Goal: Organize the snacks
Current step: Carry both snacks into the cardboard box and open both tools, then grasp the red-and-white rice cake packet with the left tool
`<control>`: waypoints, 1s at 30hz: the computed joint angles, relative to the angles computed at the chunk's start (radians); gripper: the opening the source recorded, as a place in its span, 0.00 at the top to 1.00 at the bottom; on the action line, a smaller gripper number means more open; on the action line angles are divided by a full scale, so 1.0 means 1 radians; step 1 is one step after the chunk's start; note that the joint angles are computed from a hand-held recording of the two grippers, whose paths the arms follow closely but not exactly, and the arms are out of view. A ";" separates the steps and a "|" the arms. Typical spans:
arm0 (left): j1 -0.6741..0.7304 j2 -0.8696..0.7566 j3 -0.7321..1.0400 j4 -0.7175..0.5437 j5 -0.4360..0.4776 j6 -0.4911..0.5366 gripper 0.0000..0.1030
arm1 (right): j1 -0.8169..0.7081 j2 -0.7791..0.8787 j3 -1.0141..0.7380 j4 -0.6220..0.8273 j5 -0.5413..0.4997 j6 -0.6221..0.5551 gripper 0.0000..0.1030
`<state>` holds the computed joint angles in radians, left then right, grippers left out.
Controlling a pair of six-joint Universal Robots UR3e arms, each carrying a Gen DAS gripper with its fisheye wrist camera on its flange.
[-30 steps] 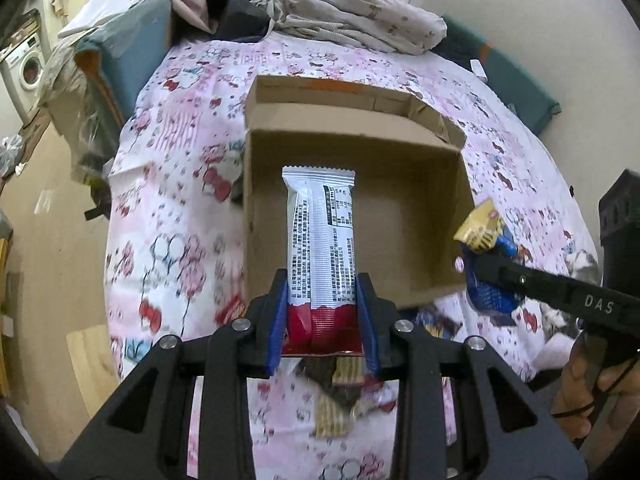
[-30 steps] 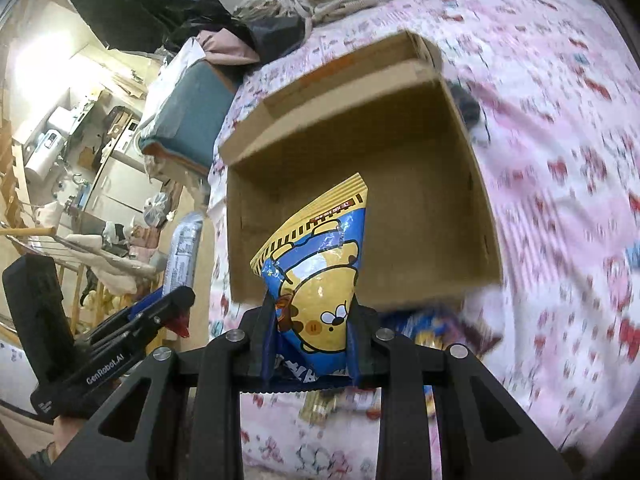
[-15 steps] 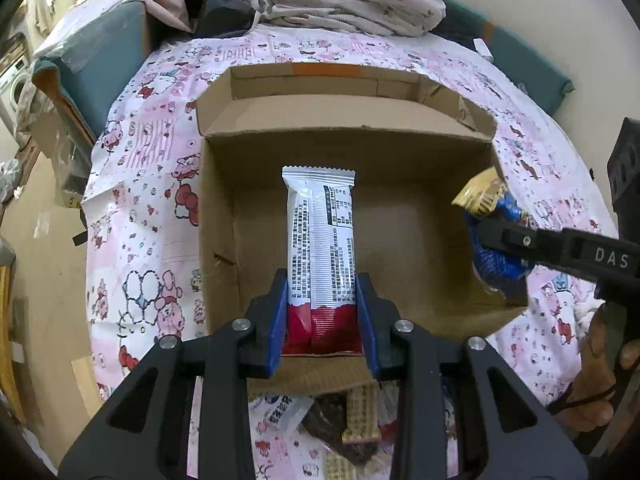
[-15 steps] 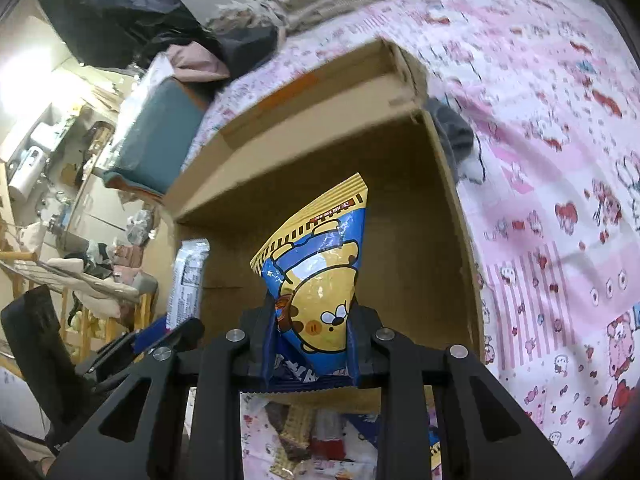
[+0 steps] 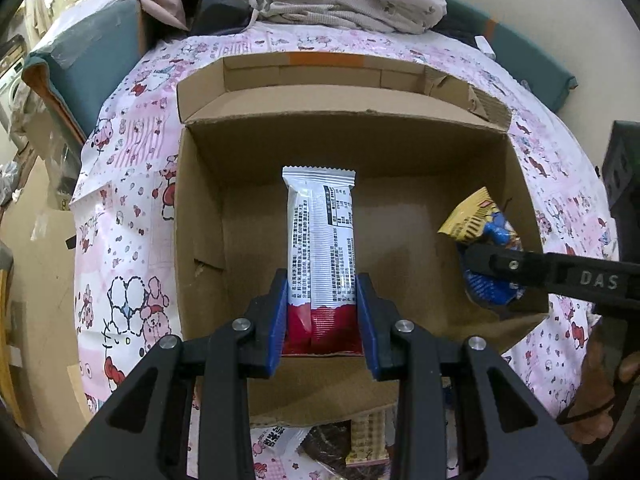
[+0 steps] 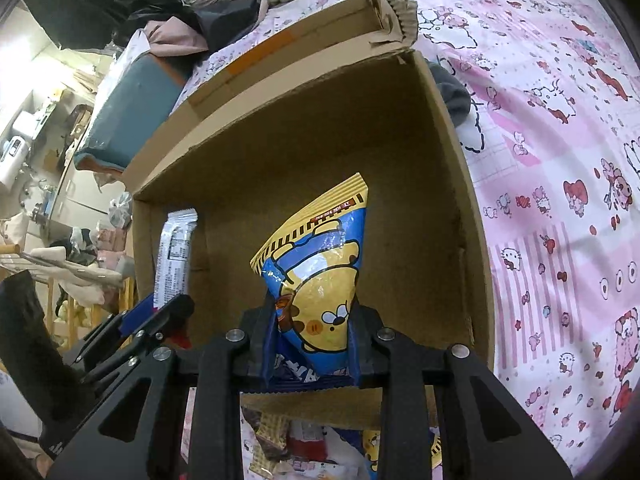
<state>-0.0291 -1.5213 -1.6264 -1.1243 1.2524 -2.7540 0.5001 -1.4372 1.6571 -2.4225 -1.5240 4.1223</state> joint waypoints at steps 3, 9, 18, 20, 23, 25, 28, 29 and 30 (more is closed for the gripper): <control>-0.008 0.010 -0.010 0.016 0.006 0.003 0.72 | 0.001 0.007 -0.007 0.001 -0.001 0.001 0.69; -0.015 0.019 -0.014 0.018 0.005 0.016 0.72 | 0.007 -0.009 -0.004 -0.002 -0.015 -0.001 0.69; -0.006 0.044 -0.023 0.028 -0.010 0.003 0.22 | 0.031 -0.035 -0.017 0.025 -0.066 0.013 0.40; 0.002 0.055 -0.028 0.032 -0.022 -0.004 0.18 | 0.046 -0.036 -0.045 0.056 -0.100 0.013 0.33; 0.013 0.062 -0.023 0.016 -0.030 -0.009 0.18 | 0.065 -0.040 -0.072 0.083 -0.137 0.020 0.24; 0.020 0.064 -0.019 0.005 -0.032 -0.013 0.18 | 0.069 -0.044 -0.083 0.097 -0.138 0.019 0.24; 0.042 0.076 -0.018 -0.022 -0.047 -0.015 0.18 | 0.077 -0.048 -0.095 0.109 -0.139 0.021 0.24; 0.050 0.082 -0.018 -0.031 -0.053 -0.016 0.18 | 0.077 -0.051 -0.097 0.111 -0.138 0.022 0.24; 0.056 0.090 -0.020 -0.039 -0.057 -0.015 0.18 | 0.079 -0.058 -0.092 0.108 -0.138 0.025 0.24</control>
<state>0.0266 -1.4315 -1.6461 -1.1633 1.1957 -2.7694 0.5788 -1.4947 1.5646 -2.3147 -1.6623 4.1475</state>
